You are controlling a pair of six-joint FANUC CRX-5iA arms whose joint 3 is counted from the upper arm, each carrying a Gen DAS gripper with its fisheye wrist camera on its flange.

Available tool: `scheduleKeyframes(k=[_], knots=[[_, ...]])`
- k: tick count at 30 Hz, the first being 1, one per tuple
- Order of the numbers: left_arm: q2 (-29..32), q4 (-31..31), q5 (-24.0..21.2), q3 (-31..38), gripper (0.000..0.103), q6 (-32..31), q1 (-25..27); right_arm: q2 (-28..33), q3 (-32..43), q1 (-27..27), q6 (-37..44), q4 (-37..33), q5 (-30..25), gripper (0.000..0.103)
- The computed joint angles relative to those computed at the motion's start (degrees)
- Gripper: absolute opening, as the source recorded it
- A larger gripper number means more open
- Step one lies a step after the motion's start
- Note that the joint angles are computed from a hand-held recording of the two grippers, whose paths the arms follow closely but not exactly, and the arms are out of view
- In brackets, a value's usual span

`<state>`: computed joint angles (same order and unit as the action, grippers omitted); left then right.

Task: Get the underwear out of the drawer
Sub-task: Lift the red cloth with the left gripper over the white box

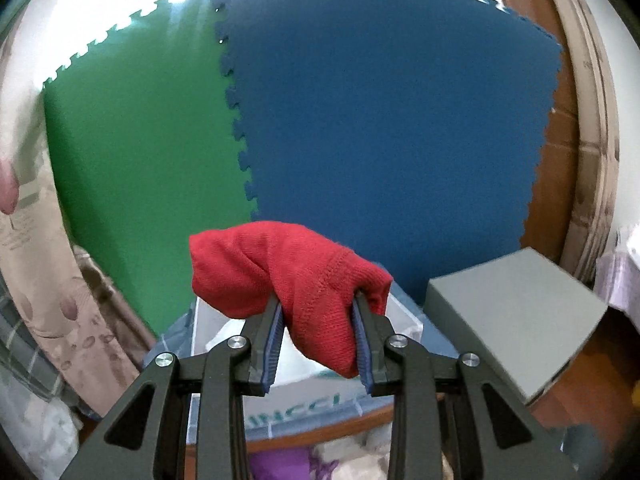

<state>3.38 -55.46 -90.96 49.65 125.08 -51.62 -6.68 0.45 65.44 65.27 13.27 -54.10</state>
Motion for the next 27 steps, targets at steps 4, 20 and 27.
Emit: scheduleKeyframes(k=[4,20,27], knots=[[2.95,2.84,0.45,4.52,0.029,-0.62,4.18,-0.15,-0.06,-0.05,0.17,-0.26,0.09,0.071],[16.18,10.73,-5.72,20.22,0.029,-4.78,14.43,-0.2,0.41,-0.81,0.69,-2.12,0.03,0.071],[20.56,15.5,-8.99,25.78,0.029,-4.53,18.27,-0.01,0.78,-0.8,1.13,-2.6,-0.37,0.071]])
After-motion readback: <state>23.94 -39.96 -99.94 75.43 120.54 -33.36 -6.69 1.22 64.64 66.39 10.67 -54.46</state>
